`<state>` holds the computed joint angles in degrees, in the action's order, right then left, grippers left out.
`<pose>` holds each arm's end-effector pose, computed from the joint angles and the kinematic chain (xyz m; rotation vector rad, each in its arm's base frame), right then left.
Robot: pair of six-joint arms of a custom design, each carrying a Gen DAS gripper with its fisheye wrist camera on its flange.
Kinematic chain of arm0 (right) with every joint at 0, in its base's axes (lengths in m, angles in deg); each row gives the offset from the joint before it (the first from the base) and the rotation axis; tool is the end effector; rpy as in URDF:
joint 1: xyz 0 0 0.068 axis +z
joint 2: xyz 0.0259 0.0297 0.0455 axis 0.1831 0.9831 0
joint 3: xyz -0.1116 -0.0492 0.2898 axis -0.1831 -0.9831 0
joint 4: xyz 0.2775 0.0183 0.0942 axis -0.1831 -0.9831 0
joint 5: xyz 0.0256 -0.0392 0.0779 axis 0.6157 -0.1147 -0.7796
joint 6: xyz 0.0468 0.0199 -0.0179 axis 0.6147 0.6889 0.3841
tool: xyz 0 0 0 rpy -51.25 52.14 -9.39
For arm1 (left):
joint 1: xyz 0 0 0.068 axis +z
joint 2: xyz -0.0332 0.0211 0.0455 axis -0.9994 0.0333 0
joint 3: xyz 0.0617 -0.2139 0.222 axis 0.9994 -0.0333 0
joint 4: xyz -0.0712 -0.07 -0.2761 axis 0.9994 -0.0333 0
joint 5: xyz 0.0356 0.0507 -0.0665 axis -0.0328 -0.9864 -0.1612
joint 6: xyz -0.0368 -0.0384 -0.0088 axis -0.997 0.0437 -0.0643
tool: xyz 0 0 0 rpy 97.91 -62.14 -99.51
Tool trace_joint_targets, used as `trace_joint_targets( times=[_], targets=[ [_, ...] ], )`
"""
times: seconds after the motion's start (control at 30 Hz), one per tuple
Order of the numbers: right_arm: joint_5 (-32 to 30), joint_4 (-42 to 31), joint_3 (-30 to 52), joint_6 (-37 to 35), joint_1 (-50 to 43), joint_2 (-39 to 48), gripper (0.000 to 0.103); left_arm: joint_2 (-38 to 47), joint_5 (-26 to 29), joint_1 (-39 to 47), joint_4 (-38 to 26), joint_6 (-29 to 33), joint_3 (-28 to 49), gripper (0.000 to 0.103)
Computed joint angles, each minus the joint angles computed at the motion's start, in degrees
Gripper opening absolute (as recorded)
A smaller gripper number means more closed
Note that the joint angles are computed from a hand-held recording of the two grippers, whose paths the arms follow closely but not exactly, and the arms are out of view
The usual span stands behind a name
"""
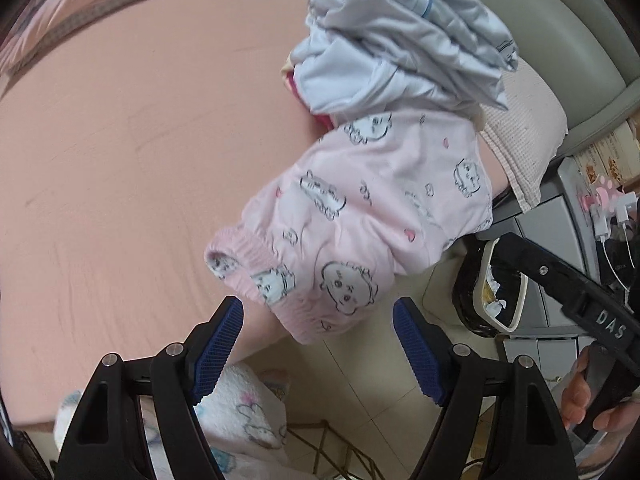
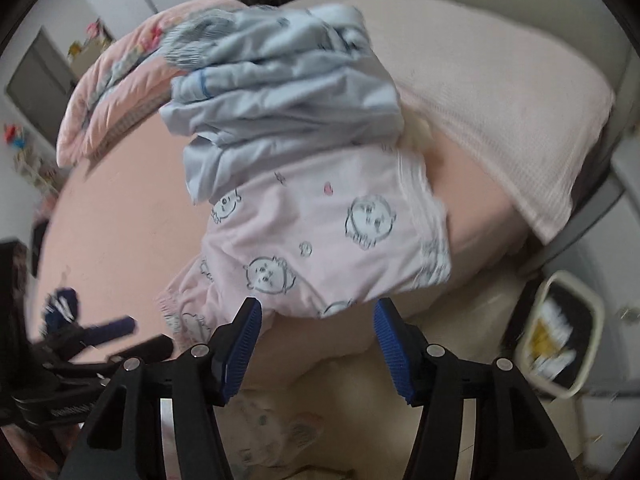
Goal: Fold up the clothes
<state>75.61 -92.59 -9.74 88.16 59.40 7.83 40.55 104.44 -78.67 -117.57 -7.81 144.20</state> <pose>0.1942 0.2009 0.3217 0.9972 2.4454 0.2085 0.2781 0.0349 0.3073 1.3468 2.6615 -0.4550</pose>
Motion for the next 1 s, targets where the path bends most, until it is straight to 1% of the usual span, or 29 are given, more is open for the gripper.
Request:
trace_joint_targets(
  times=[0.1,0.2,0.33,0.47,0.53,0.63,0.77,0.9,1.0],
  targets=[
    [-0.9,4.4,-4.8,4.9,0.3,-3.1,0.066,-1.1,-1.6,-0.2,1.7,-0.2,-2.5,0.077],
    [-1.4,10.5,-10.2,10.1,0.7,-6.5,0.066,-1.6,-1.6,0.1,2.1,-0.4,-4.2,0.077],
    [-2.2,20.0,-16.4,14.5,0.6,-9.5,0.066,-2.0,-3.0,-0.8,3.4,-1.5,-6.5,0.077],
    [-4.1,33.9,-23.0,15.9,-0.6,-10.9,0.066,-2.5,-3.6,-1.5,3.5,-1.4,-8.2,0.077],
    [-4.4,40.3,-25.7,16.8,-1.1,-10.9,0.066,-3.1,-4.3,-2.4,4.5,-2.1,-9.3,0.077],
    [-3.9,45.6,-28.9,20.5,-1.9,-10.8,0.066,-3.9,-4.4,-3.6,6.0,-2.7,-11.0,0.077],
    [-1.8,52.1,-33.8,27.0,-2.1,-11.3,0.07,-6.0,-6.6,-6.7,12.1,-5.6,-14.6,0.077],
    [-2.1,55.7,-36.9,29.7,-4.4,-10.8,0.07,-6.3,-7.7,-9.0,15.5,-7.4,-16.6,0.077],
    [-1.4,61.8,-39.9,30.6,-5.1,-10.5,0.07,-5.8,-8.3,-9.9,16.5,-8.1,-17.4,0.077]
  ],
)
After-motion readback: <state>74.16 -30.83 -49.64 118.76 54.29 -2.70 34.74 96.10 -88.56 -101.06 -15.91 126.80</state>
